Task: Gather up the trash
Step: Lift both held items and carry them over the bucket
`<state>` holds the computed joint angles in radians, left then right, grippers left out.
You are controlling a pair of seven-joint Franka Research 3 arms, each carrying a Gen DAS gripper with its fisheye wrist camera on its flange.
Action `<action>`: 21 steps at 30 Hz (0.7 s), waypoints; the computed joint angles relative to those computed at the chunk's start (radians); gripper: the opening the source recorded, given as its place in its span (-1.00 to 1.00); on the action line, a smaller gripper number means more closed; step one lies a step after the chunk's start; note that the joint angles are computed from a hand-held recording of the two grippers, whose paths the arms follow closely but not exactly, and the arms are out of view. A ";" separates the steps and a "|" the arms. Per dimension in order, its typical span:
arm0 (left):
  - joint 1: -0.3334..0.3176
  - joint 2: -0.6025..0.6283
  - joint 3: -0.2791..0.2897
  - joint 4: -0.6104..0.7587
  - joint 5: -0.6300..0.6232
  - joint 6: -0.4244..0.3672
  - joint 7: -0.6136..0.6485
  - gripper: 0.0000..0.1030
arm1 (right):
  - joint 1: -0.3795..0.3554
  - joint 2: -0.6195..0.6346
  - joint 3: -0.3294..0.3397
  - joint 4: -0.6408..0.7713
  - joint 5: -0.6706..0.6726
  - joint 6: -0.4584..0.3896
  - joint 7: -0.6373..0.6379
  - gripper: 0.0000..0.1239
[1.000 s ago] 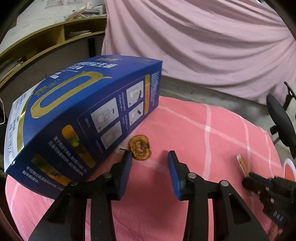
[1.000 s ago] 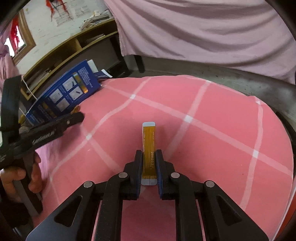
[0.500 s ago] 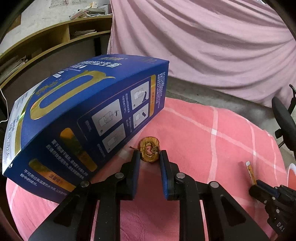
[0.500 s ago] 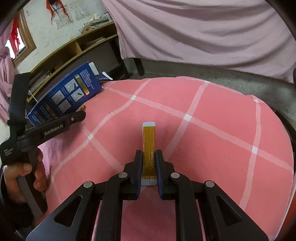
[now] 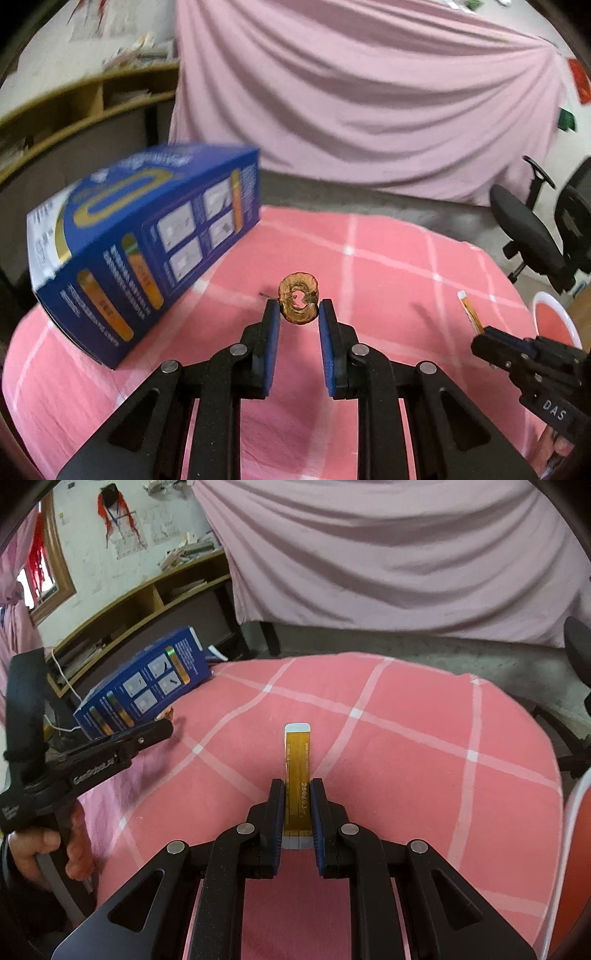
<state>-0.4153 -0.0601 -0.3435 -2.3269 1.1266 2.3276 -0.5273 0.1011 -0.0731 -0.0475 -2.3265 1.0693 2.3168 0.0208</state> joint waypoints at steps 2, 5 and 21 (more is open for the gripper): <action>-0.012 0.012 -0.014 0.018 0.035 -0.025 0.003 -0.66 | -0.002 -0.022 -0.006 -0.021 0.050 0.008 -0.033 -0.81; -0.036 0.017 -0.029 0.030 0.096 -0.063 -0.007 -0.66 | -0.006 -0.047 -0.022 -0.041 0.130 0.004 -0.079 -0.81; -0.134 0.003 -0.084 0.046 0.350 -0.221 -0.187 -0.66 | -0.069 -0.217 -0.117 -0.182 0.514 -0.160 -0.429 -0.81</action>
<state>-0.5491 -0.0567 -0.4274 -2.2814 1.4763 2.1067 -0.7138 0.0320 -0.2904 -0.1640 -2.5084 1.5830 2.1565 -0.4081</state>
